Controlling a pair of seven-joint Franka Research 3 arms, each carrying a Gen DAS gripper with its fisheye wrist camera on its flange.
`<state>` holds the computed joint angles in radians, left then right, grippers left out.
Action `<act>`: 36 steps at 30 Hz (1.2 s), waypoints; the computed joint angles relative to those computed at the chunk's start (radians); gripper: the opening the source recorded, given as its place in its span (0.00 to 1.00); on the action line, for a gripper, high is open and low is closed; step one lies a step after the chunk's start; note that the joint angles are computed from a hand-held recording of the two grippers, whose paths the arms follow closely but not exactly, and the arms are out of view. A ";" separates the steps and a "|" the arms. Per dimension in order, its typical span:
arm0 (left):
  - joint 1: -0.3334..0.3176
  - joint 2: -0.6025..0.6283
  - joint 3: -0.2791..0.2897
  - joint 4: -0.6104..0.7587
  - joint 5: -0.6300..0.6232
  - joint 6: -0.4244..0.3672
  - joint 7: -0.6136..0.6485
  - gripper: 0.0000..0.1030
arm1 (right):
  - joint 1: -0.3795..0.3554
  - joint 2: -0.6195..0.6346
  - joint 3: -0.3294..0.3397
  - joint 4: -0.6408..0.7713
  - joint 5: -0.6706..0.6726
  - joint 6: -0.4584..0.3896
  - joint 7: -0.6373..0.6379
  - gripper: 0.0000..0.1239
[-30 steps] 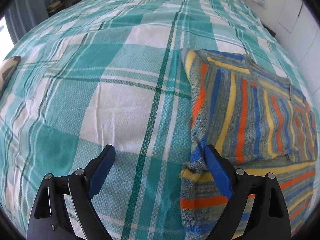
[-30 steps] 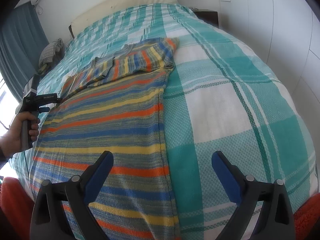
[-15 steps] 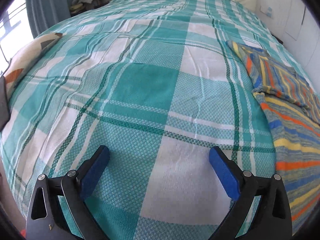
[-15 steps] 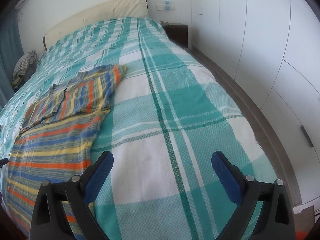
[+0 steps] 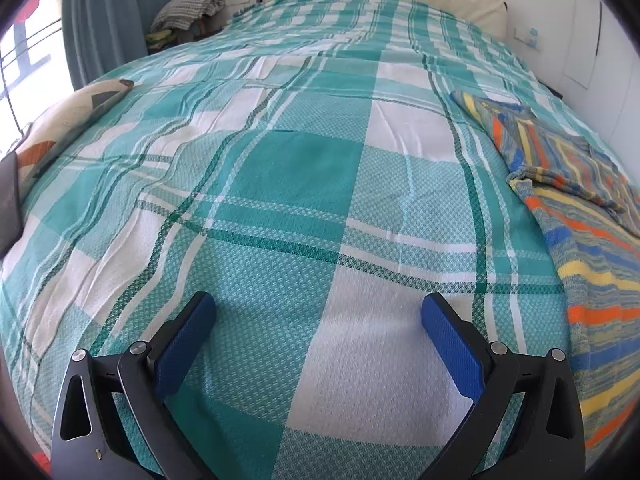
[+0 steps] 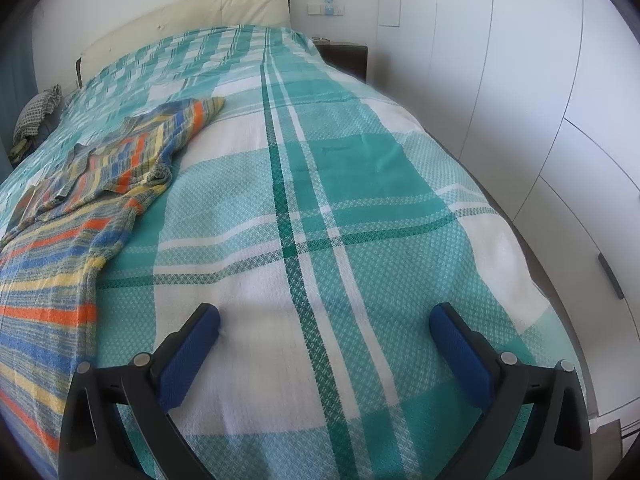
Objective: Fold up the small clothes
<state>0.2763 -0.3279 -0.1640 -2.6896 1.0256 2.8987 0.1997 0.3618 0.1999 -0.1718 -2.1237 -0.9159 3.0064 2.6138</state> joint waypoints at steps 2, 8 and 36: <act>0.000 0.000 -0.002 0.001 0.003 -0.001 -0.003 1.00 | 0.004 0.003 -0.003 0.005 -0.009 -0.001 0.010 0.83; 0.001 0.000 -0.012 0.007 0.033 -0.021 -0.031 1.00 | 0.004 0.003 -0.003 0.005 -0.020 0.000 0.021 0.83; -0.025 0.006 0.007 0.013 0.054 -0.036 -0.052 1.00 | 0.001 0.006 0.003 0.011 -0.033 -0.010 0.032 0.83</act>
